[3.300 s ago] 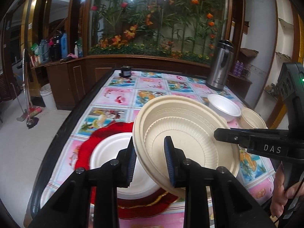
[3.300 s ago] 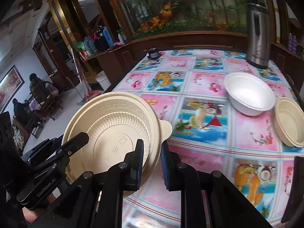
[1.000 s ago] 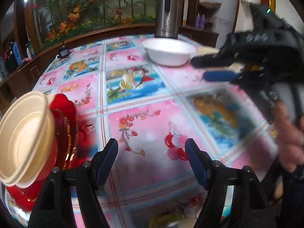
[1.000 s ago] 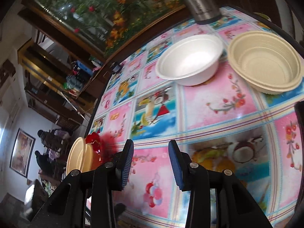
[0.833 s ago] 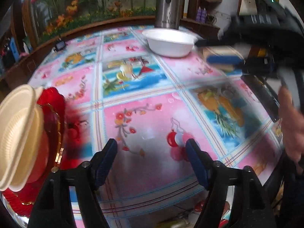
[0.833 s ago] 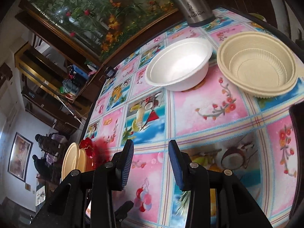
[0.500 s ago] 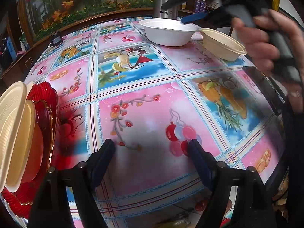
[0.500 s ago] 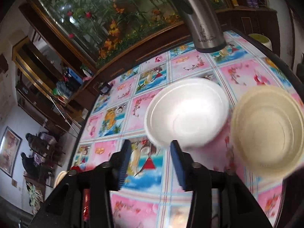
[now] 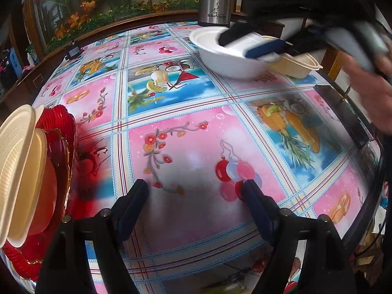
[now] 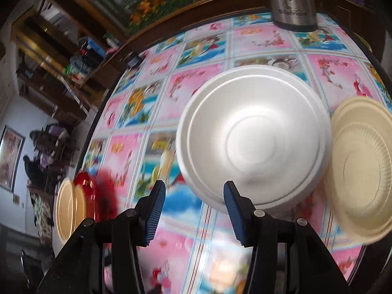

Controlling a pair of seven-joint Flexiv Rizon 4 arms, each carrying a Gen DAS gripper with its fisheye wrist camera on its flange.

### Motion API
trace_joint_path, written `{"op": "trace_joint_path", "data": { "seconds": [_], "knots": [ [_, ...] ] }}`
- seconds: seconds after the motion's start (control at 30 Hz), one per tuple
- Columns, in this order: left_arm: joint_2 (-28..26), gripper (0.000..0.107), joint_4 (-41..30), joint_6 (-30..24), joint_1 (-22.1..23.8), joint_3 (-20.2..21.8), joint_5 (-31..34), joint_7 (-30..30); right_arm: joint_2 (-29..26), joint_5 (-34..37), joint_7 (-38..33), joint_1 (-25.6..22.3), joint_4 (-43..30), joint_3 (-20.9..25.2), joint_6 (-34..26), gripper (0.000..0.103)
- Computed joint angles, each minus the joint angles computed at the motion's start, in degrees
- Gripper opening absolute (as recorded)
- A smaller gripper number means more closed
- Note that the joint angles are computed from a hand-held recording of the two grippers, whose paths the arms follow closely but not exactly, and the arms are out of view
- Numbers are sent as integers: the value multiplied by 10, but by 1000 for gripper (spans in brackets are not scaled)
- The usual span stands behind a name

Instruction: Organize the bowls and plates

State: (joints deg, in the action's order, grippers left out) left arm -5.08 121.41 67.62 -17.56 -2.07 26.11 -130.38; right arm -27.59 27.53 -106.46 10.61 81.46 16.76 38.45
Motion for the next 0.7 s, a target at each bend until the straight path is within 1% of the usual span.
{"op": "trace_joint_path", "data": {
  "seconds": [0.07, 0.13, 0.17, 0.2, 0.23, 0.27, 0.3, 0.33, 0.37, 0.43, 0.47, 0.5, 0.6, 0.67, 0.7],
  "knots": [
    [0, 79, 0, 0, 0, 0, 0, 0, 32, 23, -28, -20, 34, 15, -21, 54],
    [0, 79, 1, 1, 0, 0, -1, 0, 70, 73, -80, -48, 65, 27, -52, 54],
    [0, 79, 1, 1, 0, 0, -1, 0, 95, 104, -109, -62, 86, 29, -57, 54],
    [0, 79, 0, 0, 0, 0, 0, -1, 117, 130, -130, -70, 104, 27, -47, 54],
    [0, 79, 0, -1, 0, 0, 0, -1, 143, 163, -158, -81, 127, 24, -23, 54],
    [0, 79, 0, -2, 0, -1, 1, -1, 165, 190, -180, -85, 150, 20, 14, 54],
    [0, 79, -1, -4, -1, -1, 3, -1, 188, 215, -197, -83, 182, 14, 83, 60],
    [1, 79, -2, -6, -1, -1, 4, -2, 198, 232, -199, -75, 204, 8, 148, 64],
    [1, 79, -2, -5, -1, -1, 3, -2, 201, 247, -199, -63, 225, 3, 224, 70],
    [2, 79, -1, -6, -1, -1, 5, -6, 187, 246, -172, -39, 245, -13, 319, 70],
    [2, 79, -1, -6, -1, -1, 5, -6, 177, 275, -182, -44, 240, -15, 325, 70],
    [3, 79, -1, -8, -1, -1, 6, -7, 164, 329, -211, -63, 224, -13, 313, 70],
    [4, 80, -1, -8, 0, -1, 6, -5, 131, 422, -261, -95, 195, -11, 282, 70],
    [3, 79, -1, -8, 0, -2, 7, -7, 121, 473, -311, -110, 183, -6, 261, 67],
    [3, 79, -2, -9, 0, -2, 7, -7, 118, 466, -303, -107, 181, -10, 249, 67]
  ]
}}
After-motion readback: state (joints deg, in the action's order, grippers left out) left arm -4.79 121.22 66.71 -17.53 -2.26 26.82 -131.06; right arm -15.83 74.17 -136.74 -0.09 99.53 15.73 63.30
